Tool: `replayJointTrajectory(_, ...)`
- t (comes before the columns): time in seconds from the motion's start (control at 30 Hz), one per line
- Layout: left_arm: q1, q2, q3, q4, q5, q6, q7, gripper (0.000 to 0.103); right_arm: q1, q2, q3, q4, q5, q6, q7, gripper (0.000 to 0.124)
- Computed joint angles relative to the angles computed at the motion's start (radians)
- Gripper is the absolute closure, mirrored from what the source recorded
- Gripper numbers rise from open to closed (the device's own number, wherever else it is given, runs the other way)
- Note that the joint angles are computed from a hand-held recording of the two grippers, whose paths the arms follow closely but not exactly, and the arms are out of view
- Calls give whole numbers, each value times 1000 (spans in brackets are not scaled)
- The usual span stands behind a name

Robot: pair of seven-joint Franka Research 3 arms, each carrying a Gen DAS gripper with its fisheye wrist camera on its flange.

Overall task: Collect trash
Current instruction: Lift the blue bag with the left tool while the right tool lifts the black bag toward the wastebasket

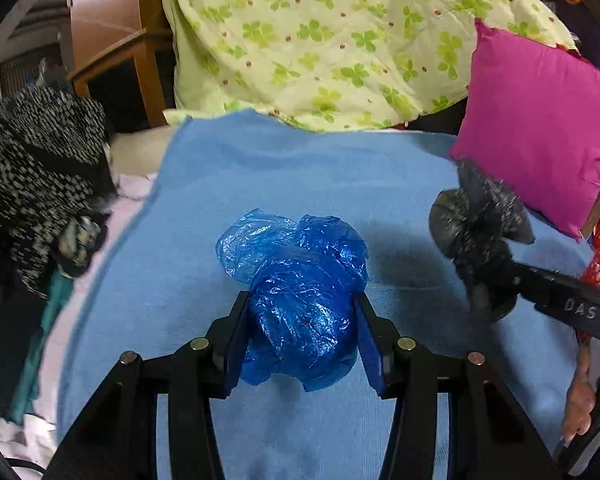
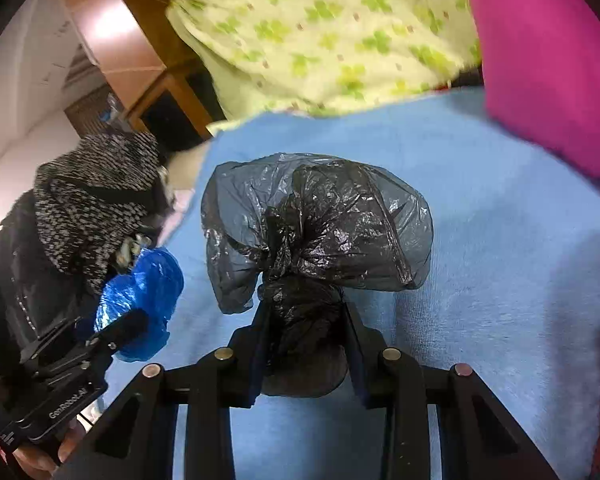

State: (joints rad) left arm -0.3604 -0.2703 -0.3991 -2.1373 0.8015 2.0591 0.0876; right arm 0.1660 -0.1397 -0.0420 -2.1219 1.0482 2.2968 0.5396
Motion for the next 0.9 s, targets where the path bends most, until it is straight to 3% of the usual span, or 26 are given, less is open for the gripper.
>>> replayJointTrajectory(0.37, -64, 11, -95, 125, 95, -193, 9, 52, -16, -305, -90, -232, 100, 27, -103, 87)
replayJointTrajectory(0.63, -129, 57, -120, 205, 155, -283, 18, 52, -45, -505, -168, -373, 87, 17, -140, 87)
replayJointTrajectory(0.9, -189, 121, -123, 289, 211, -341, 40, 51, -67, -600, -218, -397, 54, 1, -106, 87)
